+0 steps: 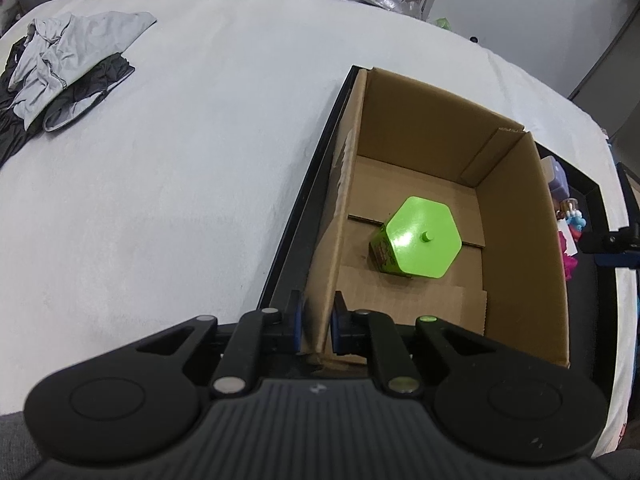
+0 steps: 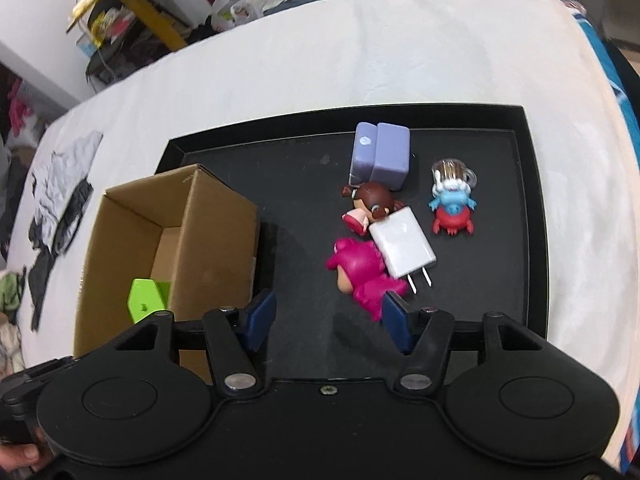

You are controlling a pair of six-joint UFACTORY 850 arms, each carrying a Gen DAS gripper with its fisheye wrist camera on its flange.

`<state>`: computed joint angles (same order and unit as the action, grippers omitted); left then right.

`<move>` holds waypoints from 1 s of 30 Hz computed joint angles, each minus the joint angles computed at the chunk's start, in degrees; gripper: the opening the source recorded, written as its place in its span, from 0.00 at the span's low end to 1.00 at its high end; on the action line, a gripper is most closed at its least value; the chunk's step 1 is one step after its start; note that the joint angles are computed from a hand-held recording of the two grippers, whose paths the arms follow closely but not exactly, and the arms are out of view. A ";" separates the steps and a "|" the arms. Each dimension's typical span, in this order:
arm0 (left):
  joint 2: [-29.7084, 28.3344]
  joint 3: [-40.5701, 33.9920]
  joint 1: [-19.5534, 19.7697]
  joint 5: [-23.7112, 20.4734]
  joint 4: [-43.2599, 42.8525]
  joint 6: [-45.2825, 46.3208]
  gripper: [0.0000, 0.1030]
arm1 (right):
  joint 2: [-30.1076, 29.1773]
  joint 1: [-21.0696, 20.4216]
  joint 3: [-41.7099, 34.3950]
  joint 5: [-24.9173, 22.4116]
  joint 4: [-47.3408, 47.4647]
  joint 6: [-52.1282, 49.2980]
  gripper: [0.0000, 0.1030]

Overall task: Organize rigid objects
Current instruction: 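Move the right gripper to the magenta dinosaur and grasp it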

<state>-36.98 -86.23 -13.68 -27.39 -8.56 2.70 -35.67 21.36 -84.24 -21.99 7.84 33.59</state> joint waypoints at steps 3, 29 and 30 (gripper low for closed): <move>-0.45 -0.56 -0.08 -0.31 0.48 -0.35 0.12 | -2.21 -0.22 -3.00 -2.91 -1.32 -1.54 0.56; -1.88 -2.25 0.54 -2.16 -2.88 1.82 0.13 | -16.40 3.49 -23.19 -22.69 -16.97 -7.62 0.58; -1.86 -2.25 0.58 -2.21 -3.06 2.08 0.13 | -16.71 3.78 -23.70 -23.40 -17.71 -7.29 0.57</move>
